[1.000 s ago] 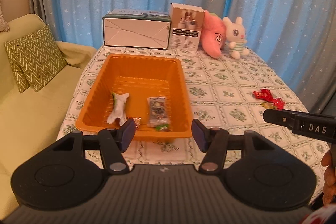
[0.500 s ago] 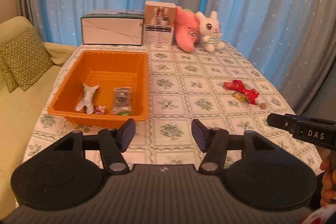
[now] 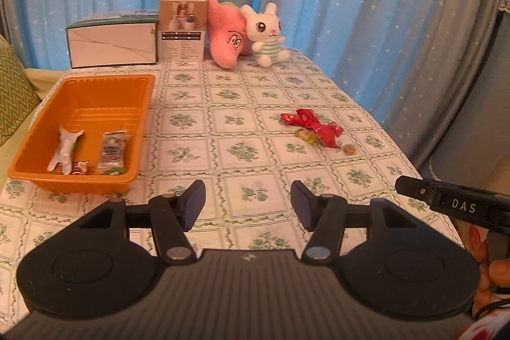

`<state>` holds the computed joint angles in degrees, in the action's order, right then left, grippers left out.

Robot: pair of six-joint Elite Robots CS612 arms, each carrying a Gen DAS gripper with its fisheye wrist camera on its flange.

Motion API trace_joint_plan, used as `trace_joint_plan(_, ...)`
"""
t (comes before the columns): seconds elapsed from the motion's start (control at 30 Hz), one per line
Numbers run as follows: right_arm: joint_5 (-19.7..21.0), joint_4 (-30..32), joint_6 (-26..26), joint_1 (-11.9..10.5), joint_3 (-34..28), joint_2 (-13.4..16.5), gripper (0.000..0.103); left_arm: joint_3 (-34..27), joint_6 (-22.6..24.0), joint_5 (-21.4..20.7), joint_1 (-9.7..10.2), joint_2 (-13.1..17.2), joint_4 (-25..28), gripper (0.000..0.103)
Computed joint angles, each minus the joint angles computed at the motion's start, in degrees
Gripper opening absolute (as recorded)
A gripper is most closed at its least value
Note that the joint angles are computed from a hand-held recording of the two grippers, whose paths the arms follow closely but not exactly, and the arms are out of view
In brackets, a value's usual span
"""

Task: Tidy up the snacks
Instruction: 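Move both tools back toward the remaining red candies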

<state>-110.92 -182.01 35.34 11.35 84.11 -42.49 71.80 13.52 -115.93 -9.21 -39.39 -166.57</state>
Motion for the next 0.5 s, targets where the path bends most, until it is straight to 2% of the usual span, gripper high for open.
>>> trace_joint_plan(0.5, -1.31, 0.94, 0.46, -1.85, 2.4, -0.73, 0.048, -2.86, 2.43, -0.59, -2.45, 1.7, 2.75, 0.055)
